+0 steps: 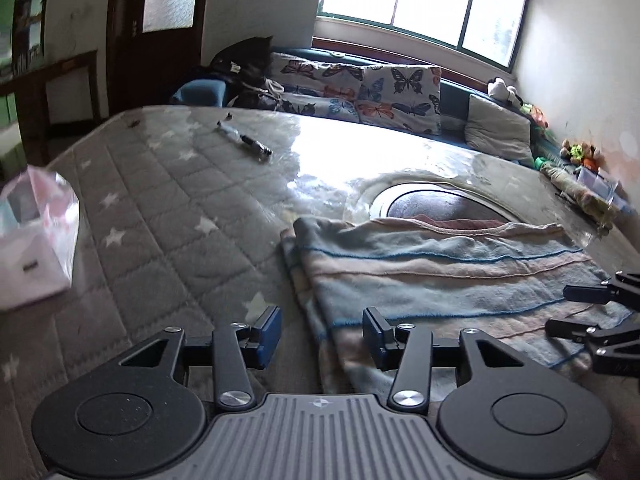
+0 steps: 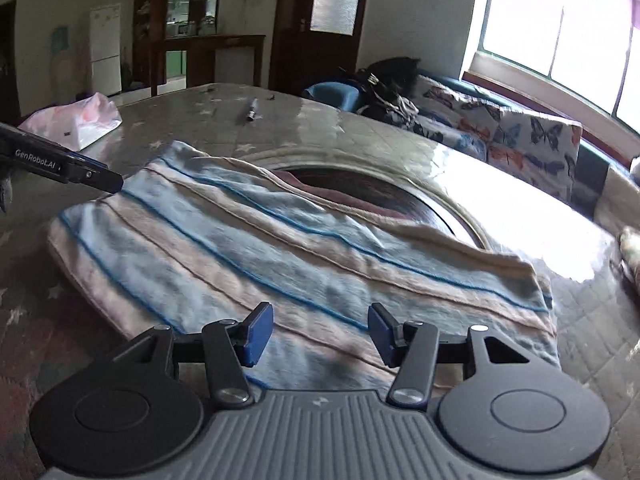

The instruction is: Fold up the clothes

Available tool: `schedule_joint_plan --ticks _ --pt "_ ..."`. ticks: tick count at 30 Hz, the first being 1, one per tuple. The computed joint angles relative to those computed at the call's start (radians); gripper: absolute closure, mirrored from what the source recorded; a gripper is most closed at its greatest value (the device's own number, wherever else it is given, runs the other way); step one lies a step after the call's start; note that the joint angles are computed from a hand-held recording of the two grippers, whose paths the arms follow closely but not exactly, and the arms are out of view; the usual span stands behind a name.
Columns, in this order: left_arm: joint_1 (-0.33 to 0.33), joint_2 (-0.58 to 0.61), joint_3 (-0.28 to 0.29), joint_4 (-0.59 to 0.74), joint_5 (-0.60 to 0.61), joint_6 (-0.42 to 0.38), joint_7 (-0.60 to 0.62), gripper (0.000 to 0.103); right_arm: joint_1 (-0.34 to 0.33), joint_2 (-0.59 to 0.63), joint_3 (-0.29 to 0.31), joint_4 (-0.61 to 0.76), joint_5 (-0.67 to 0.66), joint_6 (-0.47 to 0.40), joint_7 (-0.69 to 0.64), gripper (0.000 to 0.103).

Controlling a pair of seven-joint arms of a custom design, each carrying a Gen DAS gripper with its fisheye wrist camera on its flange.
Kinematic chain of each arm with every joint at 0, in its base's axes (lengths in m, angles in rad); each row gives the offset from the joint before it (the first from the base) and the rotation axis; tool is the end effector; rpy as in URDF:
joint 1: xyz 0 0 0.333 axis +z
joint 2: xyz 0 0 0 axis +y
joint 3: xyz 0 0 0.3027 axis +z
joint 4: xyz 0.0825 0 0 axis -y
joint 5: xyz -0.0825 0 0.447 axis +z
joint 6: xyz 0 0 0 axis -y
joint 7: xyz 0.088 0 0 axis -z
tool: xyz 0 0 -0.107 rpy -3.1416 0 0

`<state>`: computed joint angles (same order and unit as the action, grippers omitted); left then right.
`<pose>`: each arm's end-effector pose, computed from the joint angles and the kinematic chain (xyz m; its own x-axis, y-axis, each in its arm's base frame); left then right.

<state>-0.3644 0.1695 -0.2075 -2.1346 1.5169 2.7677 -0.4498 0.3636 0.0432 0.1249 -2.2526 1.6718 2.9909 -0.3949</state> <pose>0.4980 -0.3708 0.2968 0.0402 -0.9853 0.1662 -0.6511 -0.1520 -0.7437 0.5356 0.2048 0.3127 0.7063 -0.6975 0.1207 -0.3899 -0.5257 -0.7561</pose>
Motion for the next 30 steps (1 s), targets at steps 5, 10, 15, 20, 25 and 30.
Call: schedule_joint_plan --ticks 5,10,15,20,25,30 --pt "-0.003 0.01 -0.003 0.004 -0.006 -0.01 0.011 0.056 0.01 -0.013 0.005 -0.018 -0.027 -0.007 0.025 0.047" --pt "0.005 0.005 0.006 -0.006 -0.035 0.033 0.012 0.057 0.013 -0.025 0.003 -0.031 -0.037 -0.001 0.041 0.047" --pt "0.013 -0.001 0.006 -0.012 -0.064 0.075 -0.01 0.057 0.012 -0.03 -0.001 -0.032 -0.033 -0.005 0.049 0.046" --pt "0.017 -0.005 0.006 -0.021 -0.141 0.095 -0.007 0.064 0.012 -0.036 -0.002 -0.041 -0.028 -0.026 0.06 0.046" --pt "0.017 0.005 0.021 -0.013 -0.119 0.143 -0.056 0.088 0.008 -0.048 -0.009 -0.049 -0.046 -0.063 0.107 0.046" --pt "0.013 -0.035 0.019 -0.016 0.067 0.152 -0.248 0.095 -0.006 -0.065 -0.024 -0.051 -0.135 -0.137 0.252 0.047"
